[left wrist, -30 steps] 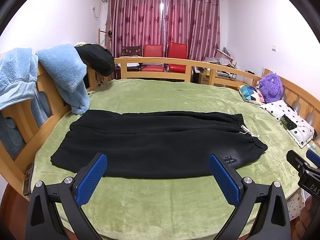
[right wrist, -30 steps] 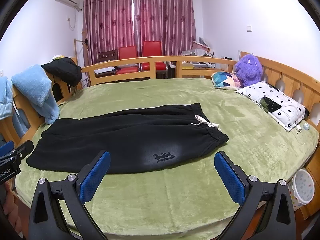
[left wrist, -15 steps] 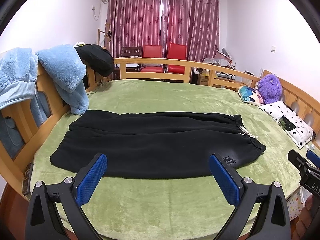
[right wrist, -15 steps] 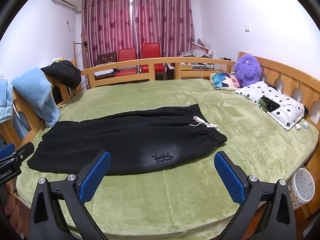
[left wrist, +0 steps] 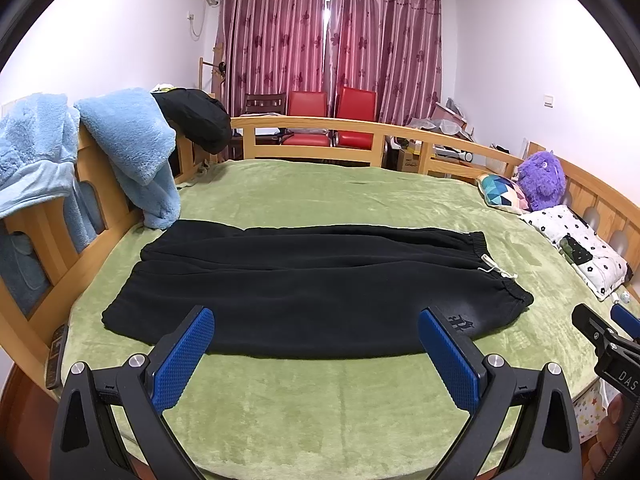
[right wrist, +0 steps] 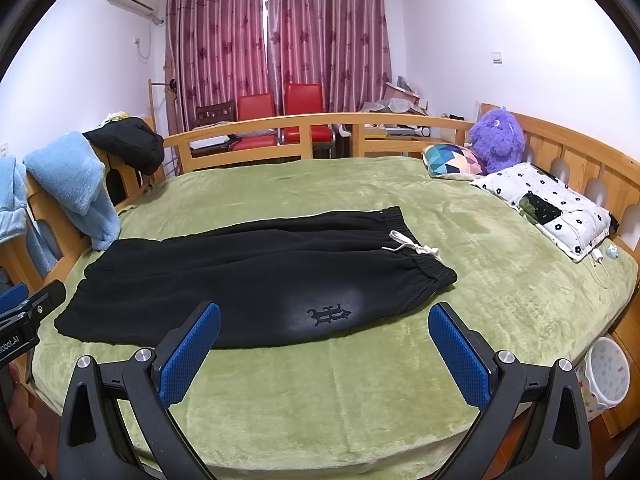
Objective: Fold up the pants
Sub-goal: 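Lower both tools toward the sweatpants leg edges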
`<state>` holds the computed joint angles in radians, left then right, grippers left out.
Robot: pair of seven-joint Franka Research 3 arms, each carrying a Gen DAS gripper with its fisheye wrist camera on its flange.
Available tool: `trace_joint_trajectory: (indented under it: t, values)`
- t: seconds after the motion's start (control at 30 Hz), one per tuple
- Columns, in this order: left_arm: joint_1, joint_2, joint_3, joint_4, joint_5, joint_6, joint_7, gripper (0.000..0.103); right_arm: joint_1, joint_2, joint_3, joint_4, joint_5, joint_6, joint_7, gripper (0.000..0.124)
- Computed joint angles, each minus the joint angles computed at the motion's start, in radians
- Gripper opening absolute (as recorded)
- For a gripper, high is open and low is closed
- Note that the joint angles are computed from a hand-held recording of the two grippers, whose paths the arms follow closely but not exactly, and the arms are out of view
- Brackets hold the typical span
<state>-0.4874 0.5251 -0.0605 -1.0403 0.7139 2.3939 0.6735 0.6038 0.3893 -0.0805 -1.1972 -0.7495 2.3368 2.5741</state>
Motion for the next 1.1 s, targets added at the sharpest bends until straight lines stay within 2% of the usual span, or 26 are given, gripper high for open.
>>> trace_joint_trajectory:
  t: [0.23,0.4,0.57,0.67,0.73,0.77,0.87,0.93,1.1]
  values:
    - [0.011,0.056,0.0,0.078,-0.036,-0.028,0.037,0.103,-0.013,0.021,0.002,0.007,0.019,0.04,-0.007,0.102]
    - [0.03,0.125,-0.004,0.142,-0.103,-0.024,0.088,0.103,-0.025,0.093,-0.011,0.069,0.08,0.051,-0.056,0.102]
    - [0.052,0.226,0.005,0.234,-0.181,-0.065,0.135,0.103,-0.051,0.185,-0.02,0.136,0.19,0.062,-0.133,0.102]
    - [0.082,0.25,0.008,0.214,-0.224,-0.053,0.134,0.103,-0.057,0.239,-0.047,0.157,0.227,0.086,-0.152,0.102]
    - [0.107,0.249,0.005,0.174,-0.251,-0.037,0.13,0.097,-0.061,0.28,-0.065,0.182,0.247,0.087,-0.151,0.1]
    - [0.118,0.246,0.006,0.154,-0.261,-0.034,0.124,0.091,-0.069,0.3,-0.067,0.198,0.265,0.086,-0.157,0.099]
    - [0.16,0.249,0.001,0.111,-0.303,-0.057,0.107,0.091,-0.124,0.362,-0.026,0.267,0.384,0.061,-0.24,0.085]
    - [0.188,0.215,0.007,0.021,-0.317,-0.023,0.06,0.089,-0.15,0.392,-0.016,0.291,0.452,0.055,-0.273,0.075]
    - [0.247,0.142,0.008,-0.153,-0.322,0.079,-0.019,0.088,-0.154,0.413,-0.068,0.276,0.49,0.086,-0.218,0.075]
